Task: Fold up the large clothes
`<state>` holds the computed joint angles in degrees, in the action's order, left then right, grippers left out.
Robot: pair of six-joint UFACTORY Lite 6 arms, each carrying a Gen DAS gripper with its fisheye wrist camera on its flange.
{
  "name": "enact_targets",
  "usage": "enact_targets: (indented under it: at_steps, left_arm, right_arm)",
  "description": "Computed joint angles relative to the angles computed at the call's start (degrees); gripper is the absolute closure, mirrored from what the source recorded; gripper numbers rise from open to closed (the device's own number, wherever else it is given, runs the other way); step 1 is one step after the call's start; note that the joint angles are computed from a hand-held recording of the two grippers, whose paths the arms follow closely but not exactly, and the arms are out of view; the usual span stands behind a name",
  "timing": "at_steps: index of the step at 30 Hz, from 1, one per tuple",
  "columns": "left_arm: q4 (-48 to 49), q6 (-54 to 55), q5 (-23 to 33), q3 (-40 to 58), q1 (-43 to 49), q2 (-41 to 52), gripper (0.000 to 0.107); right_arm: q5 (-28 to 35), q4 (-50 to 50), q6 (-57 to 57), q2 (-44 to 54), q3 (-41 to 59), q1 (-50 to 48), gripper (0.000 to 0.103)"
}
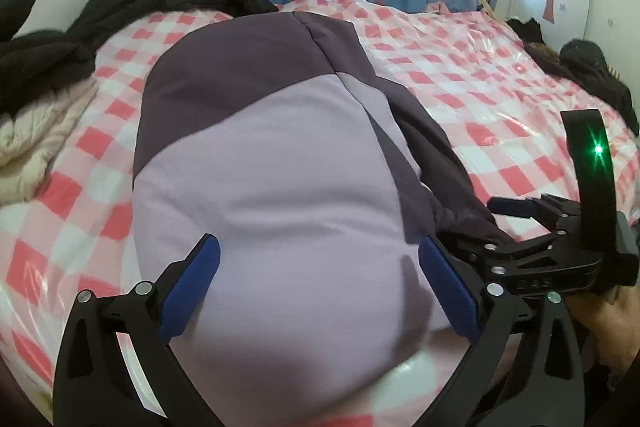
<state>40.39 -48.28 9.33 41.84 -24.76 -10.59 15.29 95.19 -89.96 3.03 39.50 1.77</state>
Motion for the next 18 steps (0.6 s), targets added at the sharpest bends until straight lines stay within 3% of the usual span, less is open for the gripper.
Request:
enact_targets:
  at_steps: [2,6,10,12,14,16,18]
  left_arm:
    - [-2.89,1.51,1.47,-1.13,-0.39,-2.38,0.012]
    - [-4.88,1.12,4.79,-3.36,-0.86,-7.54,0.012]
    - [1.21,-4.52,7.71,-4.74,-2.37,-9.91,0.012]
    - [0.98,-4.18,8.79,-5.10,-2.95,-10.50,0.012]
    - [-0.36,-3.04,9.61,-5.71,-3.30,-12.14,0.012]
    - [-0.19,-3.38,10.73,-6.33,-3.74,-13.83,0.012]
    - [-2.13,-1.61,11.81,-6.82,-3.70,-15.28,0.012]
  right_arm:
    - [-3.09,-4.04,3.98,-1.61,0.08,1.91,0.006]
    - [-0.69,-14.30,14.98,-4.22,-0.05,0.12,0.006]
    - [-2.97,-9.63,10.75,-14.56,-5.36,1.11,0.006]
    - [-4.99,-12.34,13.40,-12.15,-4.61,2.80,0.006]
    - [-0.89,-10.71,12.14,-7.37,-2.87,0.15,0.006]
    - [0.13,-11.30,13.28,-7.98,-3.10,-0.59,0.005]
    - [-1.97,-17.96,20.29,-10.32,-3.45,1.07,0.006]
